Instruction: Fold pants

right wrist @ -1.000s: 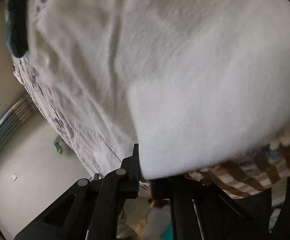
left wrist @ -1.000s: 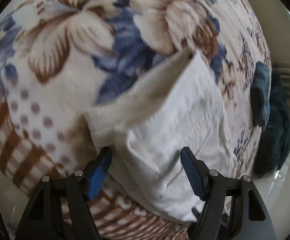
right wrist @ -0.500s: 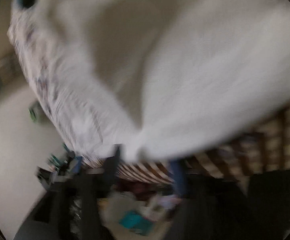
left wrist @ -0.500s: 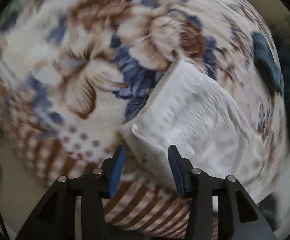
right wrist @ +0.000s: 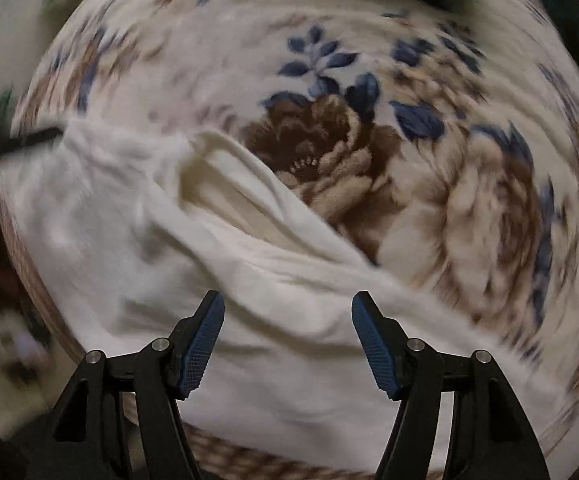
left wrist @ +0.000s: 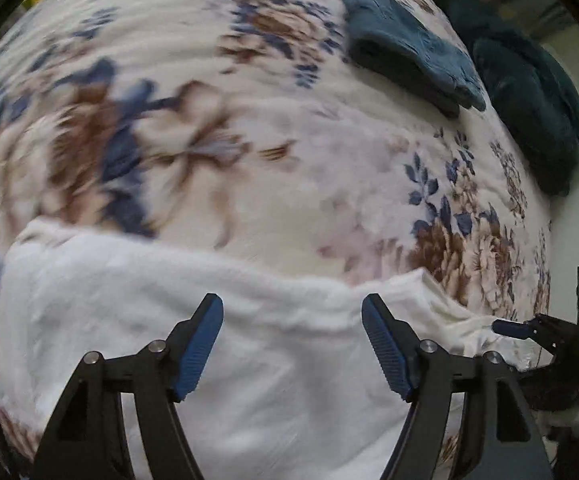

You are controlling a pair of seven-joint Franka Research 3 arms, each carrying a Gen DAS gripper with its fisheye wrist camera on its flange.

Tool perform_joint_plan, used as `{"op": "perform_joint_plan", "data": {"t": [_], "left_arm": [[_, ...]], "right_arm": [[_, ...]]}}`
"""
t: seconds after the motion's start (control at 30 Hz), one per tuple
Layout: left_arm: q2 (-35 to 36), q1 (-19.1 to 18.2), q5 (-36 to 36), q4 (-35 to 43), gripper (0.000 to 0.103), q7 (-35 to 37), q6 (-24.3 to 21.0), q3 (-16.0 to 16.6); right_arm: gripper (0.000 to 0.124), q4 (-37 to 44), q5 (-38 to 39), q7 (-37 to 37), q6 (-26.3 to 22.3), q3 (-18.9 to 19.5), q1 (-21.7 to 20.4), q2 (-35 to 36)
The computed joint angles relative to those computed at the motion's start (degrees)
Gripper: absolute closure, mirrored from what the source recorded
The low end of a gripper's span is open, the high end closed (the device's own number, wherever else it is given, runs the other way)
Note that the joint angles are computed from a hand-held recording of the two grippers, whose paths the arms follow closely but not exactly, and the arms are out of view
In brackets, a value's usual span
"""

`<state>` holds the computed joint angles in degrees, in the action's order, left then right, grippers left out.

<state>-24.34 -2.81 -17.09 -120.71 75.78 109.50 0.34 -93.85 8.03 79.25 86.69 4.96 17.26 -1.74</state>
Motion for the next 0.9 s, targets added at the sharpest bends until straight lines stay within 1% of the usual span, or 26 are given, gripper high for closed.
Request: {"op": "perform_joint_plan", "data": {"t": [0.03, 0.13, 0.17, 0.23, 0.27, 0.33, 0.37, 0.4, 0.43, 0.5, 0.57, 0.63, 0.7, 0.73, 0.77, 0.83, 0.87, 0.9], "left_arm": [[1.11, 0.01, 0.62, 0.74, 0.033, -0.73, -0.02, -0.56], [2.11, -0.15, 1.42, 0.97, 0.033, -1.36, 0.13, -1.39], [1.98, -0.07, 1.98, 0.54, 0.033, -1.68, 0.28, -1.61], [2.15, -0.04, 2.82, -0.14, 0.033, -2.42, 0.05, -1.95], [2.09, 0.05, 3.56, -0.56, 0.033, -2.90, -0.09, -2.16], [2.15, 0.18, 5.04, -1.09, 0.033, -3.16, -0.43, -2.35], [1.98, 0.24, 5.64, -1.53, 0.033, -3.21, -0.36, -2.39], [1.72, 0.28, 5.97, -2.22, 0.033, -3.13, 0.07, -2.33], [1.49, 0.20, 5.99, -2.91, 0.033, -2.73, 0.55, -2.16], [1.49, 0.00, 5.95, -3.48, 0.033, -1.72, 0.96, -1.86], [1.74, -0.04, 5.96, -3.33, 0.033, -1.10, 0.72, -1.70], [2.07, -0.05, 5.44, -3.18, 0.033, -0.58, 0.60, -1.46], [2.00, 0.08, 5.22, -3.12, 0.033, -0.06, 0.25, -1.31], [2.35, 0.18, 5.63, -2.65, 0.033, -0.41, -0.07, -1.61], [2.48, 0.36, 6.32, -2.12, 0.033, -1.09, -0.76, -1.96], [2.20, 0.68, 7.58, -1.15, 0.033, -2.70, -1.98, -2.47], [1.65, 0.77, 7.97, -0.99, 0.033, -3.48, -2.26, -2.63], [0.85, 0.71, 7.69, -1.19, 0.033, -3.84, -2.17, -2.46]], "right_arm": [[0.056, 0.46, 0.46, -4.72, -1.56, -0.55, -0.40, 0.41], [0.056, 0.86, 3.27, -14.21, -3.90, -0.89, -0.80, 1.37], [0.058, 0.56, 3.91, -17.23, -4.18, -0.89, -0.86, 1.67], [0.102, -1.27, 3.21, -21.42, -3.89, -0.82, -0.89, 1.54], [0.119, -1.55, 3.58, -21.43, -3.52, -0.94, -1.05, 2.00], [0.119, -0.64, 8.40, -16.82, -4.05, -2.43, -2.75, 4.33], [0.119, 0.24, 11.77, -12.98, -4.95, -3.51, -4.10, 5.92], [0.119, 1.12, 17.08, -7.42, -7.01, -5.09, -6.22, 7.94], [0.119, 0.44, 20.67, -3.56, -7.12, -6.00, -7.89, 8.49], [0.120, -1.72, 25.68, 1.67, -6.88, -7.03, -10.60, 8.96], [0.120, -5.65, 31.00, 8.59, -6.21, -8.01, -13.10, 8.76], [0.120, -8.99, 33.64, 12.88, -4.28, -8.39, -14.68, 7.89], [0.120, -11.55, 35.16, 15.69, -3.12, -8.57, -15.80, 6.58], [0.120, -13.10, 35.11, 16.29, -4.25, -9.11, -16.77, 4.75], [0.121, -13.95, 35.22, 17.27, -4.33, -9.12, -17.06, 4.20], [0.118, -10.85, 31.78, 14.90, -5.71, -8.18, -16.49, 4.98], [0.109, -7.81, 28.98, 12.39, -7.03, -7.40, -15.76, 5.14], [0.099, -3.92, 23.99, 9.11, -7.82, -6.40, -14.59, 5.39]]}}
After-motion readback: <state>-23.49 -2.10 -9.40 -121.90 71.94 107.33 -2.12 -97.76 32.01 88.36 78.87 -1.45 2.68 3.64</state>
